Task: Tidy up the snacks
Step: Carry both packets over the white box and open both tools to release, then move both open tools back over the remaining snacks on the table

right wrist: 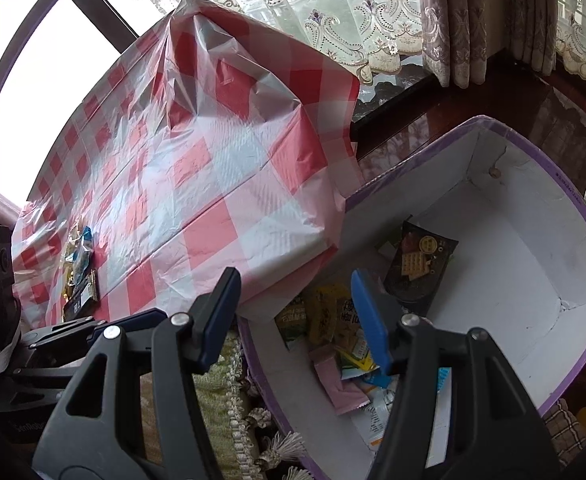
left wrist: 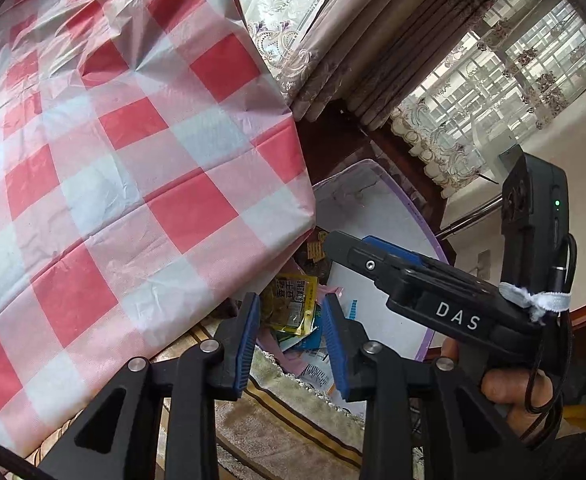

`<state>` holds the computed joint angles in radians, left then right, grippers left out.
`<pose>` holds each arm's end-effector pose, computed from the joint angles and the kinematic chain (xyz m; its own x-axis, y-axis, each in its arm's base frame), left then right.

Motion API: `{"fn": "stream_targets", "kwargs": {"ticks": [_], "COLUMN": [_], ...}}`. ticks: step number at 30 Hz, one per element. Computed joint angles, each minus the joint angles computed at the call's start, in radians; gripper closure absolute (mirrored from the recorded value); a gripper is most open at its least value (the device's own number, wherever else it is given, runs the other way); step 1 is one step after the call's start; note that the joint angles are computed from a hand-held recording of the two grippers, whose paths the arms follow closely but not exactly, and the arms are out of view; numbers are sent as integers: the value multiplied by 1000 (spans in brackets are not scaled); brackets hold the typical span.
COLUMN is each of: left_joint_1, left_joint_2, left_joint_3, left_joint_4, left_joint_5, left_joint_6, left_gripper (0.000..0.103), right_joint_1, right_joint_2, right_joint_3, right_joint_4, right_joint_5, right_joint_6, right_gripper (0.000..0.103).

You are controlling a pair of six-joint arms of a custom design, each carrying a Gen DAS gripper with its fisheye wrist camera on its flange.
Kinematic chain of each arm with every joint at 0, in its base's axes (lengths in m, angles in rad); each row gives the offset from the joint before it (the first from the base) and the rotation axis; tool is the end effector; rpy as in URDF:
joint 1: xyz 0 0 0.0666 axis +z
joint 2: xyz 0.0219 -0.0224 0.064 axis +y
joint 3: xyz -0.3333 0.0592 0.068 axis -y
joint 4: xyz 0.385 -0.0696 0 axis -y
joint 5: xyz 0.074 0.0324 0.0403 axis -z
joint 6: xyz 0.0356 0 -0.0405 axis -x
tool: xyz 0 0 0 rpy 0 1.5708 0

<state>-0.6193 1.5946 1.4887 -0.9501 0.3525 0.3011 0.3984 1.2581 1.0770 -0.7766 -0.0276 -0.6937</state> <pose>0.4269 -0.3199 0.3279 -0.8795 0.2851 -0.3811 0.4423 0.7854 -0.4330 0.3921 0.1657 0.3096 -0.8369 0.3412 -0.4280 0.1726 0.9065 0.3853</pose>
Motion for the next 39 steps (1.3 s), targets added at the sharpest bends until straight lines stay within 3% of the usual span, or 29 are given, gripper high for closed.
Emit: {"fn": "stream_targets", "kwargs": {"ticks": [9, 19, 30, 37, 39], "left_joint_1": [45, 200, 454, 584, 611], "left_joint_2": [-73, -238, -455, -522, -535], "left_joint_3": [-65, -243, -457, -524, -535], "left_joint_4": [58, 134, 144, 91, 77], "left_joint_5": [-38, -57, -61, -91, -98], "left_joint_6": [13, 75, 145, 95, 72], "left_gripper": [64, 57, 48, 41, 39], "right_joint_1": [65, 184, 300, 378, 390], "right_joint_2": [64, 204, 382, 548, 589], "right_joint_3": [98, 265, 494, 699, 750], "right_joint_4": [-38, -124, -217, -243, -238], "right_joint_5": [27, 68, 107, 98, 61], "right_joint_6": [20, 101, 363, 672, 779], "right_gripper": [40, 31, 19, 13, 13]}}
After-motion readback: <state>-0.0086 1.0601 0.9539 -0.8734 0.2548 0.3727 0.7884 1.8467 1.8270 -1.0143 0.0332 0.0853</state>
